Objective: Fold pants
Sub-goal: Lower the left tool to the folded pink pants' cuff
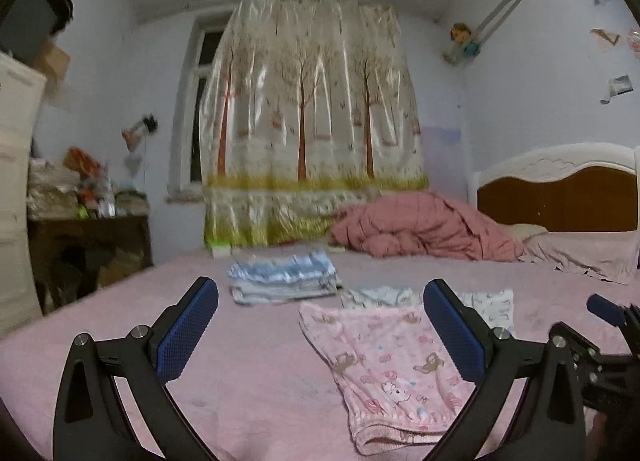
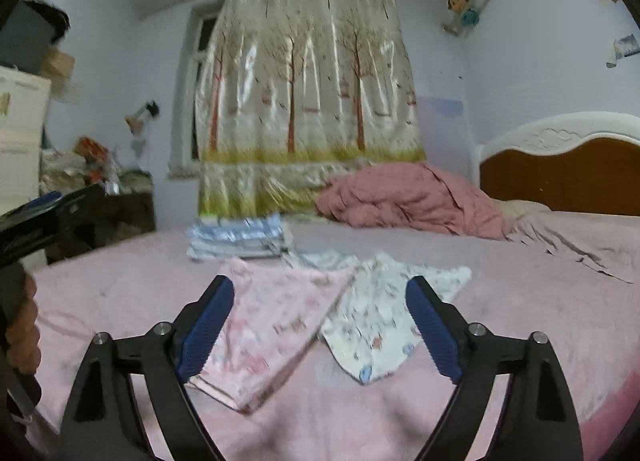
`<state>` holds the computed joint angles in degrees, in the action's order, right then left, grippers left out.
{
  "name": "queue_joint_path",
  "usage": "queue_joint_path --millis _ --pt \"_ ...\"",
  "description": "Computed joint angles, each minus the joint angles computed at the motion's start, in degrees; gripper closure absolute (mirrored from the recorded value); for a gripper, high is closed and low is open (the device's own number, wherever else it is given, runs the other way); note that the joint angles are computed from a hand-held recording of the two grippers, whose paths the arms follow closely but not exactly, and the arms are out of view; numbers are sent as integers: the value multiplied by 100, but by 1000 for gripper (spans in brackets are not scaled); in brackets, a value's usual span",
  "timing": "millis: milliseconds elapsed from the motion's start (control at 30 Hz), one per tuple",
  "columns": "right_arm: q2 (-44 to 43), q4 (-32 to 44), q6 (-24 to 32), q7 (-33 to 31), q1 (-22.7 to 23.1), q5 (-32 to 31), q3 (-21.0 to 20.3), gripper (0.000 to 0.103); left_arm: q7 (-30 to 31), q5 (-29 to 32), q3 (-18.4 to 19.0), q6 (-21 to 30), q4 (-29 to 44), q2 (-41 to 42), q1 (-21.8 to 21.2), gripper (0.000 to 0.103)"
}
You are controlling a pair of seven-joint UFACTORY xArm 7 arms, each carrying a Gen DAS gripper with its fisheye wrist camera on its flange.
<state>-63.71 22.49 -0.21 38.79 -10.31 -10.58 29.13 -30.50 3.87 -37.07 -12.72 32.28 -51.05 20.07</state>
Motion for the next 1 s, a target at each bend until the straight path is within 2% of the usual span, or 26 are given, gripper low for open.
queue_joint_path --millis 100,200,233,333,400,467,533,567,633,667,700,767,833,1000 --pt "-129 -34 -61 19 -69 20 -9 2 74 91 172 388 80 -78 -264 1" --pt "-240 79 307 132 -252 0 157 2 13 143 241 600 116 70 -380 1" --pt "-245 62 313 183 -224 8 138 2 -43 136 324 805 20 -23 -549 1" --pt "-361 -74 374 274 -47 18 -10 1 -212 146 640 1326 20 378 -1020 1" --pt "-396 -137 338 276 -71 -36 -35 1 -276 165 924 1497 -16 721 -1397 16" --pt "-445 -224 270 236 -67 -86 -98 1 -249 222 1197 1687 -15 1085 -1776 36" --pt "-429 -232 273 272 -23 -58 -110 1 -221 286 1396 1823 17 1458 -2030 49" --pt "-401 -248 255 291 -6 -40 -134 1 -79 242 1711 1905 46 1694 -2384 51" --pt "-318 -256 277 365 -27 -4 -97 1 418 -118 2637 1899 82 2125 -3438 52" --pt "-245 -261 270 395 -45 -2 -64 1 579 -287 2896 1910 108 2257 -3747 53" --pt "-168 -244 292 423 -64 -6 -24 1 674 -372 2977 1899 128 2347 -3861 53" --pt "30 -196 329 434 -91 -49 37 1 808 -297 2830 2124 219 2456 -3795 55" --pt "177 -178 331 458 -109 -81 62 1 617 -11 2384 2291 233 2424 -3393 60" --pt "515 -191 383 523 10 -85 -64 1 509 340 2116 2367 187 2381 -3184 61"
